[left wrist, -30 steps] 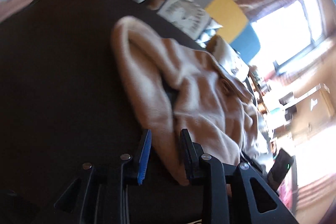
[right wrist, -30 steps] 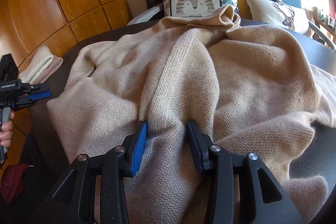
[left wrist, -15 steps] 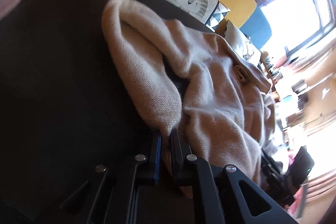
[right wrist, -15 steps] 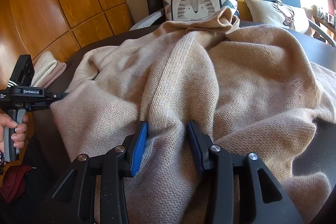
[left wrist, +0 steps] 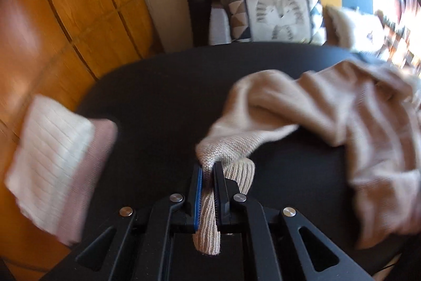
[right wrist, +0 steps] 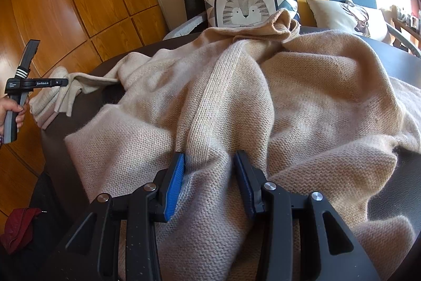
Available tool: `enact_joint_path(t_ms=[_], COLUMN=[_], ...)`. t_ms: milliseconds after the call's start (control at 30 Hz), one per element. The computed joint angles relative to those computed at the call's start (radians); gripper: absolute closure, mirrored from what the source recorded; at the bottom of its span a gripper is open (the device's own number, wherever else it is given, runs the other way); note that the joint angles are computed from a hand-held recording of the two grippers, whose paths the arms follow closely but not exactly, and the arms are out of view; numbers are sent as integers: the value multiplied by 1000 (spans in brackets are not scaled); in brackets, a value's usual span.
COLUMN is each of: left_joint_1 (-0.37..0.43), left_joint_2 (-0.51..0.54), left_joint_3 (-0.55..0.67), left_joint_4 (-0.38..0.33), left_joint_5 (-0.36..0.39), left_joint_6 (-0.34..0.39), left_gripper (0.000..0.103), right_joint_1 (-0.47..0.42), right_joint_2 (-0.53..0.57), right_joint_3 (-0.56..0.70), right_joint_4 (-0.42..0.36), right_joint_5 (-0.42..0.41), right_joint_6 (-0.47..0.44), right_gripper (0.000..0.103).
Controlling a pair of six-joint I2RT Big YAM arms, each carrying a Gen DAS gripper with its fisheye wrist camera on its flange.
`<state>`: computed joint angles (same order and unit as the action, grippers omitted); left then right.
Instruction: Fold clothes
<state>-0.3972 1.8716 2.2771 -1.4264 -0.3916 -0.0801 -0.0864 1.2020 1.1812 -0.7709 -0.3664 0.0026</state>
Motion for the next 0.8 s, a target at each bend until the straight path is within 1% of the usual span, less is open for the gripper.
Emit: enact_joint_path(t_ms=[100,200,300,367,400,433,533,633,667,733,767,800], left_joint_1=[16,43,73,89,96,101,111,120,123,124,122,121], left_joint_2=[43,82,121,142,131,135,165,161,152,112,85,58], left_joint_3=[50,78,102,114,90,85,92,54,29,-49,-97,-145], left_joint_4=[-24,-43,-58,-52,-33,-22,-24,-17,-10,30,71,114], left_joint_5=[-118,-201,-261,-289,-302,-311,-310,-284,-263,-230,-225,-223], left_joint_6=[98,154,185,206,220,231,234,229,227,229,231,233], left_gripper=[96,96,96,96,96,95,93,92,91,86,88,88], right_joint_1=[-1,-1,1,0,-1,-1,0,-1,-2,-2,-2,-2], right_joint_2=[1,1,0,0,1,1,3,4,5,6,7,7], right_joint_3=[0,0,-1,0,2,2,5,4,5,5,4,4], right_joint_4=[0,0,0,-1,-2,-2,-3,-2,-1,1,3,4], right_joint_5=[-1,-1,1,0,0,0,2,0,-1,-3,-4,-4], right_joint_6=[0,0,1,0,0,-1,-2,-4,-4,-4,-3,-2], right_gripper=[61,61,61,61,61,61,61,61,61,61,61,61])
